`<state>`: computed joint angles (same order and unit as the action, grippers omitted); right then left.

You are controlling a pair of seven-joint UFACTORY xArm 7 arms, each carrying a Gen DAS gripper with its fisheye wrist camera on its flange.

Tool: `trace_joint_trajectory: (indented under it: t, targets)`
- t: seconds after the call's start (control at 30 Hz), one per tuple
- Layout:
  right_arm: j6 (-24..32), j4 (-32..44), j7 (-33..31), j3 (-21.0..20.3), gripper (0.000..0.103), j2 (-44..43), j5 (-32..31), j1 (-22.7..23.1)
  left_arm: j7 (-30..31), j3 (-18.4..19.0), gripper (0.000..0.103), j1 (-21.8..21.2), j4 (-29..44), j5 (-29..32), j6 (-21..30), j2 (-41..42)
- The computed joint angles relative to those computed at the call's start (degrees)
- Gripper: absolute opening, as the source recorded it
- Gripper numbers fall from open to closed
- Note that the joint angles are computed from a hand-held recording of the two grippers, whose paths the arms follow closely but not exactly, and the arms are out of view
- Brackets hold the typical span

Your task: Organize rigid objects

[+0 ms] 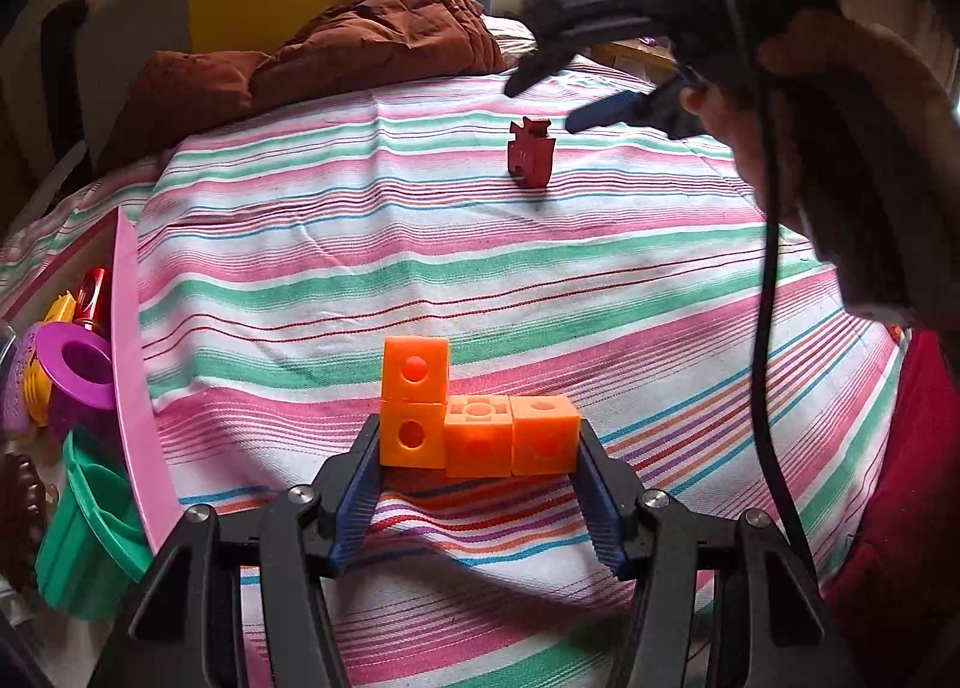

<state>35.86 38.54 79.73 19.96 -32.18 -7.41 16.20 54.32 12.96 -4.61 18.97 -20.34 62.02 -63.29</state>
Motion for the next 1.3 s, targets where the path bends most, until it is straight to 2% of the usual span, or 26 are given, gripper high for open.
trace_joint_trajectory:
  t: [0.07,0.1,0.13,0.17,0.27,0.33,0.4,0.43,0.47,0.5,0.57,0.73,0.8,0.87,1.0,1.13,1.3]
  targets:
    - [-2.66,1.55,-3.09,-1.30,0.039,3.22,0.04,0.62,0.11,0.14,0.060,0.23,-0.20,0.12,0.59,-0.78]
    - [-5.50,1.70,-6.22,-3.05,0.034,4.93,1.78,2.50,0.21,0.19,0.060,0.29,-0.30,0.17,0.71,-1.03]
    - [-8.40,1.79,-10.91,-5.82,0.034,6.59,5.08,5.50,0.18,0.24,0.060,0.53,-0.48,0.30,1.18,-1.67]
    - [-9.35,2.26,-14.09,-6.92,0.034,7.88,7.06,7.11,0.27,0.22,0.060,0.41,-0.48,0.20,0.84,-1.38]
    - [-8.08,3.24,-15.45,-5.22,0.034,7.92,7.12,6.35,0.23,0.44,0.060,0.66,-0.66,0.22,1.30,-1.79]
    - [-6.15,2.48,-12.79,-3.66,0.035,6.16,6.33,4.36,0.18,0.56,0.060,0.74,-0.52,0.13,1.54,-1.69]
    - [-1.70,3.14,-9.74,-1.86,0.047,5.38,3.71,1.76,0.14,0.55,0.060,0.85,-0.49,0.10,1.69,-1.76]
    - [-0.67,3.29,-9.19,-1.66,0.049,5.32,3.09,1.39,0.12,0.60,0.060,1.00,-0.55,0.16,1.98,-2.07]
    - [0.10,3.58,-9.43,-1.88,0.053,5.64,2.79,1.39,0.09,0.56,0.060,0.99,-0.51,0.12,1.98,-2.04]
    - [0.81,4.20,-9.90,-1.97,0.065,6.29,2.41,1.48,-0.02,0.49,0.060,1.04,-0.53,0.08,2.04,-2.12]
    - [3.40,6.55,-11.09,-1.73,0.074,8.51,0.97,1.54,-0.34,0.44,0.060,1.26,-0.56,0.14,2.58,-2.62]
    - [10.15,13.84,-13.97,-1.73,0.074,17.06,-2.62,2.65,-0.67,0.42,0.060,1.37,-0.40,0.21,3.26,-2.98]
    - [12.18,15.52,-14.77,-2.24,0.047,19.70,-3.58,3.60,-0.53,0.58,0.060,1.42,-0.34,0.38,3.53,-3.15]
    - [14.85,17.12,-14.72,-2.13,0.047,21.02,-5.86,4.64,-0.38,0.81,0.060,1.47,-0.32,0.40,3.79,-3.32]
    - [17.38,16.51,-19.31,-2.52,0.047,19.89,-5.04,7.89,-0.10,1.12,0.059,1.65,-0.16,0.45,4.31,-3.42]
    - [16.35,11.42,-22.95,-2.99,0.047,14.59,1.16,10.40,-0.59,0.94,0.059,2.08,0.27,0.56,5.12,-3.50]
    - [14.62,7.52,-20.30,-0.34,0.047,11.11,-0.48,10.34,-1.63,1.03,0.059,2.84,1.48,0.90,6.74,-4.19]
